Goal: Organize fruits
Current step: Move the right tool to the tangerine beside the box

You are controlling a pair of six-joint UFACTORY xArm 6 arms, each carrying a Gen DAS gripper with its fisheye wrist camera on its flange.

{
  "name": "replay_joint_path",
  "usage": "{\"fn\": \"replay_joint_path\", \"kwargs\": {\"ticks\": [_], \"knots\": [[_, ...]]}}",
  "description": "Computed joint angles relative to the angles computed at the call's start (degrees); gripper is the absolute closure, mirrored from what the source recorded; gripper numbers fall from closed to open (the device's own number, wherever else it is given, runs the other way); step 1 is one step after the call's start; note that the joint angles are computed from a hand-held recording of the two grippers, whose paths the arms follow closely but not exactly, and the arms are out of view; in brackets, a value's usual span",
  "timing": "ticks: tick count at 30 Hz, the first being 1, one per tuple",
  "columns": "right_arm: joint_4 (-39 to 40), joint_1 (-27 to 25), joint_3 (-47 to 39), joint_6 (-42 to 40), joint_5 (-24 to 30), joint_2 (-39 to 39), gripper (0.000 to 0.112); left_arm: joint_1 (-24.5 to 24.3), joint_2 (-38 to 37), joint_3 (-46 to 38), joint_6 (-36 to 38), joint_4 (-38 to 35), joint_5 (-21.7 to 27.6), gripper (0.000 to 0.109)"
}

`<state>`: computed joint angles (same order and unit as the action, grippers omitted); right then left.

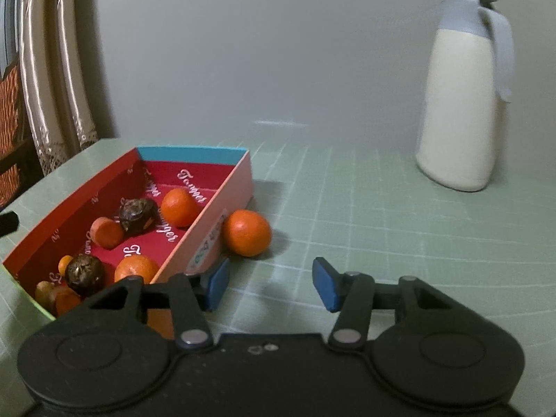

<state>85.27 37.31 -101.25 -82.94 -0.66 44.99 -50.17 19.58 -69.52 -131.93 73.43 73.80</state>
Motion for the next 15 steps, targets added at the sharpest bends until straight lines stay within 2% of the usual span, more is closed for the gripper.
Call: {"fn": "replay_joint_path", "kwargs": {"ticks": [2, 7, 15], "knots": [[-5.57, 0.31, -0.62, 5.54, -0.38, 1.29, 0.061, 0.33, -0.47, 0.7, -0.28, -0.03, -0.25, 0.048], [-11.27, 0.38, -2.71, 12.27, 0.2, 3.23, 0.064, 0.75, -1.28, 2.05, -0.55, -0.2, -0.25, 0.048], [-10.86, 0.32, -5.18, 13.76, 0.94, 4.74, 0.064, 1.22, -2.72, 4.11, -1.18, -0.64, -0.62, 0.048]]}}
